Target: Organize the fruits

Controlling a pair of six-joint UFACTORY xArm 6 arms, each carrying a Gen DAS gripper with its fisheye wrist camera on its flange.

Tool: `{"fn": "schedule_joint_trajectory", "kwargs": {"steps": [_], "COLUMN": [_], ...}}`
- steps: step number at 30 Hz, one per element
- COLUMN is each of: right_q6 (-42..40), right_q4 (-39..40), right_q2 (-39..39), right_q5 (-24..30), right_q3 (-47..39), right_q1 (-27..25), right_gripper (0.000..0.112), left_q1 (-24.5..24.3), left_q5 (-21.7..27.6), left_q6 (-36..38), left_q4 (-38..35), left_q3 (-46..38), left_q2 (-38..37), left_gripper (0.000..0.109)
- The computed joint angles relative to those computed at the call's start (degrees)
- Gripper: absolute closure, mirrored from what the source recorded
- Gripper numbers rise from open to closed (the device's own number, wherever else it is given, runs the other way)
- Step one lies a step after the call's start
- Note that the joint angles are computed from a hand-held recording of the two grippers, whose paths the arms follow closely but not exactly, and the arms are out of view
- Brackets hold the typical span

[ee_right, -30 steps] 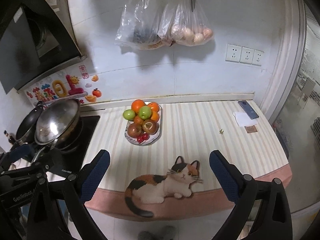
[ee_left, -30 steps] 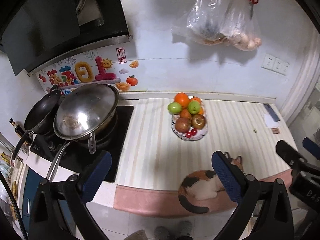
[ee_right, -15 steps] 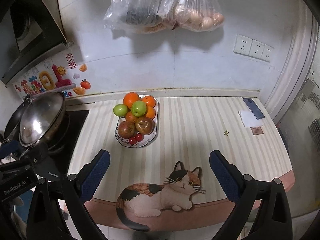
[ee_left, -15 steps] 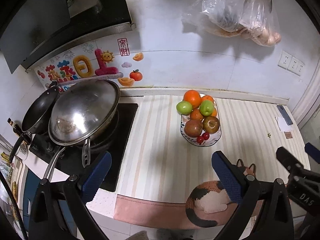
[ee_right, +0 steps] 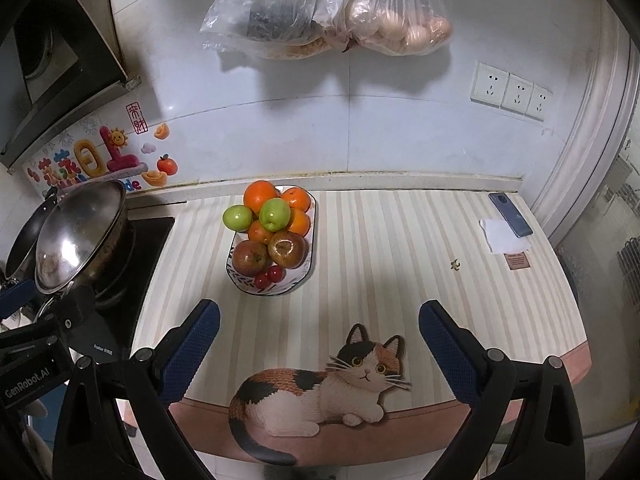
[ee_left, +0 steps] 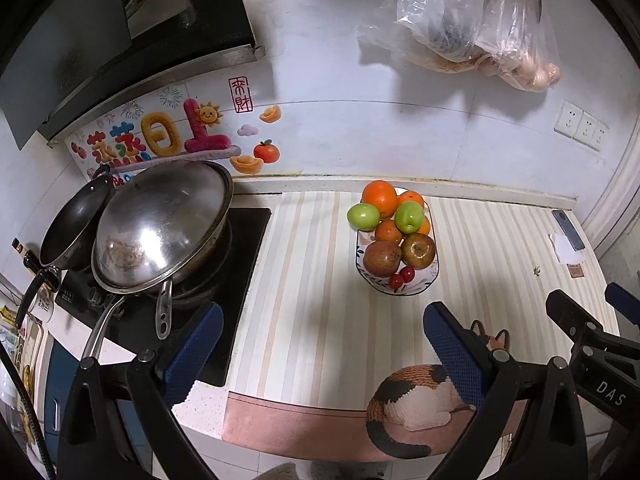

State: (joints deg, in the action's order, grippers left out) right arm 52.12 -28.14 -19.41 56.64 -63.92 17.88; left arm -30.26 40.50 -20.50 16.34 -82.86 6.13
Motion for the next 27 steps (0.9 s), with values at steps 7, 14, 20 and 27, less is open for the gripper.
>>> {"fn": "schedule_joint_trajectory", "kwargs": {"steps": [7,14,20,27], "right_q6": [-0.48,-1.01,-1.09,-1.56], "right_q4": [0.42,0.89,1.03,1.47], "right_q2": [-0.17,-0.31,-0.61,-1.27], "right_q5": [-0.27,0.01,0.06,0.03], "right_q3": [-0.02,-0.18,-0.03,0.46], "right_q1": [-0.11,-0.25,-0.30,-0.40], "right_gripper": [0.011,0.011,0.011,0.011], "left_q1": [-0.35,-0.49,-0.62,-0.62], "left_q5": [0.00,-0.30,-0.09,-0.28], "left_q6": [-0.25,-0.85,-0.94,-1.03], "left_q4": [0.40,0.64,0.16,0.04], "left_q3": [0.19,0.63,0.68,0.92], "left_q2": [-0.23,-0.71,-0.76,-0.93], "left_gripper": [0.006,0.006,0.006,0.006]}}
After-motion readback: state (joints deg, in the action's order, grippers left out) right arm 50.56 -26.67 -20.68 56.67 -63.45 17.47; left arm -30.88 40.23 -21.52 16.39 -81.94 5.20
